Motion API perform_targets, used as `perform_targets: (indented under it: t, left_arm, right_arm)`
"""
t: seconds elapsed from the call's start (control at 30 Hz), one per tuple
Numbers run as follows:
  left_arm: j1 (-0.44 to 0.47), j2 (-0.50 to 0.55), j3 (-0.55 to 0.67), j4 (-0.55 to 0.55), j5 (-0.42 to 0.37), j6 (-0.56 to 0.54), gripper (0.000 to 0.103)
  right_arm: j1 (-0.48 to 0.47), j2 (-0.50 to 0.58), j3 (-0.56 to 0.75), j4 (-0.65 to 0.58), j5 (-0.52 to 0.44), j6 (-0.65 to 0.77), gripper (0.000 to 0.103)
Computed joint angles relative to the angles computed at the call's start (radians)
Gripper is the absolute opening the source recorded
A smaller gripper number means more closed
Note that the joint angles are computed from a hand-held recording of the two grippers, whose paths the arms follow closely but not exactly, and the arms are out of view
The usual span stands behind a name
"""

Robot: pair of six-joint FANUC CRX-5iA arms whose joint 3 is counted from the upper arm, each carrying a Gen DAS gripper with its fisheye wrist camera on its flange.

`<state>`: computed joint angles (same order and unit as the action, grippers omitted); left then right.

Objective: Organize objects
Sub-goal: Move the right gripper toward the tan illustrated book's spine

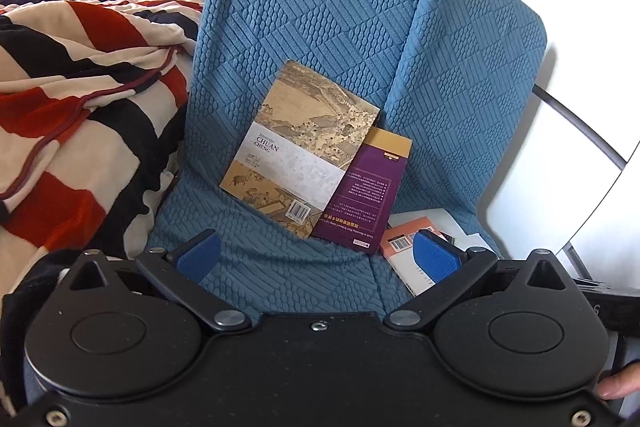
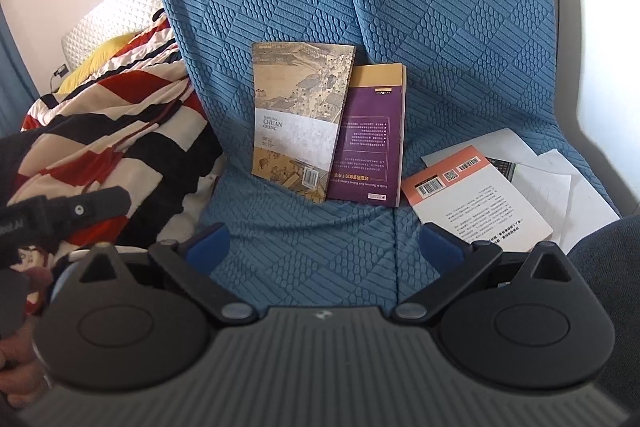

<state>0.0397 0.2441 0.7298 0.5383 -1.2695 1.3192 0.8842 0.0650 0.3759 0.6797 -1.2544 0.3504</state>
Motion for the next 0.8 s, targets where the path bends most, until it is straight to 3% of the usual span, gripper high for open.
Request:
perform_targets:
  t: [0.37,0.8]
  left_arm:
    - [-0.067,0.007,-0.103,-0.033,0.146,-0.037,0.102]
    - [-0.096,0.085,-0.061,-0.083,0.209,-0.017,0.102]
  right_arm:
    - [-0.074,-0.026,-0.155,0.023,0.166,0.009,0.103]
    - [-0.151,-0.002,-0.183,0.027,0.282,0.079,0.103]
